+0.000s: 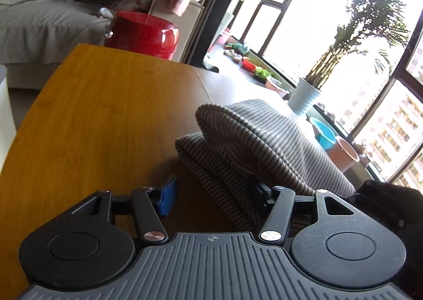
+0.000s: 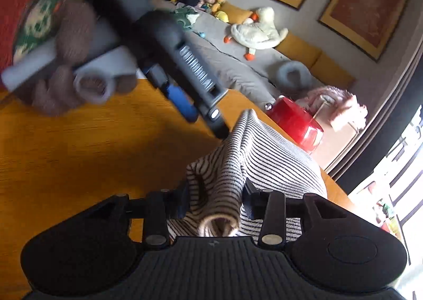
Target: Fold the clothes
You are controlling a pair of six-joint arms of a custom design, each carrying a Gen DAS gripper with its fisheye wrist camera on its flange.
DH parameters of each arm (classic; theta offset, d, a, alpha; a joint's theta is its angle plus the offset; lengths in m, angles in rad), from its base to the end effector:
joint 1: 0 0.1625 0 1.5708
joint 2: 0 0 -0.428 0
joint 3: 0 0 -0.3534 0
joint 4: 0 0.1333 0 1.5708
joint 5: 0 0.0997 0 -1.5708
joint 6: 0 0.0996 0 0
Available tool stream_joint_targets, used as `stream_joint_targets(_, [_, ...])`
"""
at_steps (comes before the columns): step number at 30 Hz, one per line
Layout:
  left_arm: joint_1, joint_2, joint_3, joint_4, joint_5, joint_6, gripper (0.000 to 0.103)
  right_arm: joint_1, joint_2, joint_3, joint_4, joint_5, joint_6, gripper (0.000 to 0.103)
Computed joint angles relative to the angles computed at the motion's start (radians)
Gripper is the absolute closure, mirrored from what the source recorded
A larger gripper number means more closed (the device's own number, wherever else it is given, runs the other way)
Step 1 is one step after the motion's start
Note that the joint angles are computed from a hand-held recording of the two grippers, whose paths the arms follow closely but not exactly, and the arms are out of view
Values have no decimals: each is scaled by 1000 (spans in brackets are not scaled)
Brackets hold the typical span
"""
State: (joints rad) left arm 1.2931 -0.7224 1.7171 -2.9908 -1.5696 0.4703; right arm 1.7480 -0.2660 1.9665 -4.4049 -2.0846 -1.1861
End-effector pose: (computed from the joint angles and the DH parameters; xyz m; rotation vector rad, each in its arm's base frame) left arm -0.0487 -0.6574 0.0995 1.1069 2.8213 -0.6512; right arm 0.1691 -0.4655 -0.0218 1.0144 -1.7883 0.8724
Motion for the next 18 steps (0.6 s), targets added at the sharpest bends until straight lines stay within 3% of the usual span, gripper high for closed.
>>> stream_joint_targets(2, [-2,-18,8,-35,-15,-21,38,10,19,-24,-6,-17,-32,61])
stream_joint_targets(5, [-9,-45,23,-53,-98,-21,33,18,31,-38,-13,-35,-52,60])
stream_joint_targets(8, [-26,-48,24,5,-175,16,29,17,0,-14,21,-20,-4,56])
stream_joint_targets(10, [-47,-30,30,18,-139,45,30,7,-69,41,95,26,98,54])
stream_joint_targets(13, [-70,9,37,2,-23,101,35,-39,-230,171,235,173,292,48])
stream_joint_targets(14, [-69,18,36,-4,-2,118,32,-52,-275,200,261,200,349,44])
stream_joint_targets(16, [-48,29,15,22,-25,131,29,-75,-363,247,311,243,462,32])
stream_joint_targets(18, [-25,40,-29,80,-69,110,26,-76,-384,246,269,184,539,28])
